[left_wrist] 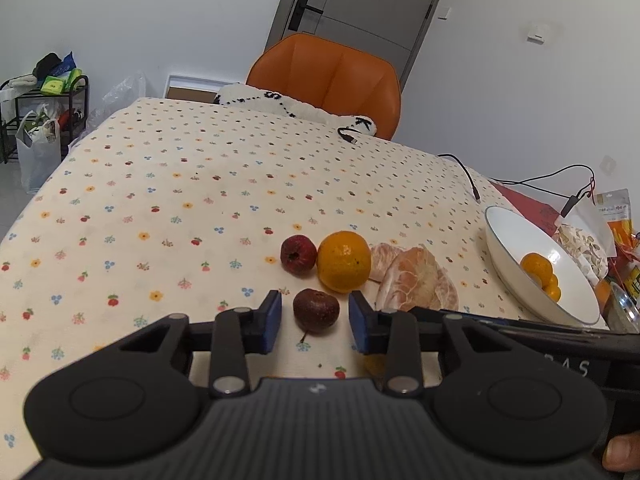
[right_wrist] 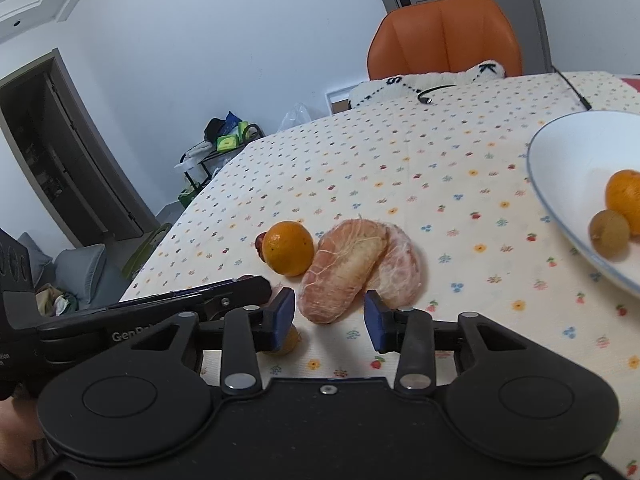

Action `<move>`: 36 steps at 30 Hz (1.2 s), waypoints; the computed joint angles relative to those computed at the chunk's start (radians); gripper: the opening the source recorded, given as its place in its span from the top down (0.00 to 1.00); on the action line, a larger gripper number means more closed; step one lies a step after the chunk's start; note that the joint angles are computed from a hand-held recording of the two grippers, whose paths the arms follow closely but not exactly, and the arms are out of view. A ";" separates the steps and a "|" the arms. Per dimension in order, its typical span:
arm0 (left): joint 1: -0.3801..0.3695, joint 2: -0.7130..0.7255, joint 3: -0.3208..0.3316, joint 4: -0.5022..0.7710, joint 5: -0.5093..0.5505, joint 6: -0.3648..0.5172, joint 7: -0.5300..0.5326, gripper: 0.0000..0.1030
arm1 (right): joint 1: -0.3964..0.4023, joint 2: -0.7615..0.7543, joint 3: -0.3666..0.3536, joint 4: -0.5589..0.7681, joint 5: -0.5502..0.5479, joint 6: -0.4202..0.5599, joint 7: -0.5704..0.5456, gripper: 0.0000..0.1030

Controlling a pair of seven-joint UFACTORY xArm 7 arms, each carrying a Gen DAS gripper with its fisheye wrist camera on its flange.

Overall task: Organize fruits
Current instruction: 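Close the left tool on a dark red plum while the right tool grasps a peeled pomelo segment, then carry the plum in the left tool while the right tool carries the pomelo segment to the bowl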

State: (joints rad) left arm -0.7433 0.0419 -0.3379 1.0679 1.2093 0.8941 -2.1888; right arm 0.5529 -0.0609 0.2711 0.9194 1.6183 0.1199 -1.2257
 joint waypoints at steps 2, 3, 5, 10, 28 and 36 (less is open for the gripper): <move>0.001 0.004 0.001 0.003 0.006 -0.002 0.001 0.66 | 0.002 0.009 0.003 0.006 -0.012 -0.003 0.013 0.62; 0.000 0.006 0.002 0.004 0.008 0.000 0.003 0.67 | 0.004 0.015 0.005 0.011 -0.018 -0.009 0.018 0.62; 0.000 0.004 0.003 -0.001 0.013 -0.003 0.002 0.71 | 0.009 0.023 0.008 0.017 -0.028 -0.022 0.021 0.62; 0.012 -0.023 0.001 -0.030 0.011 -0.028 -0.016 0.77 | 0.018 0.042 0.014 0.036 -0.026 -0.050 0.004 0.62; 0.029 -0.065 -0.035 -0.053 0.000 0.007 -0.032 0.77 | 0.061 0.122 0.045 0.102 -0.053 -0.222 -0.044 0.66; 0.029 -0.059 -0.039 -0.030 0.009 0.015 -0.016 0.77 | 0.040 0.074 0.044 0.080 0.028 -0.181 -0.113 0.71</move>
State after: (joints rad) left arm -0.7141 -0.0171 -0.3770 1.0381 1.2183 0.9092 -2.2044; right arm 0.5933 0.0134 0.3155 0.9998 1.6461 -0.0615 -1.3384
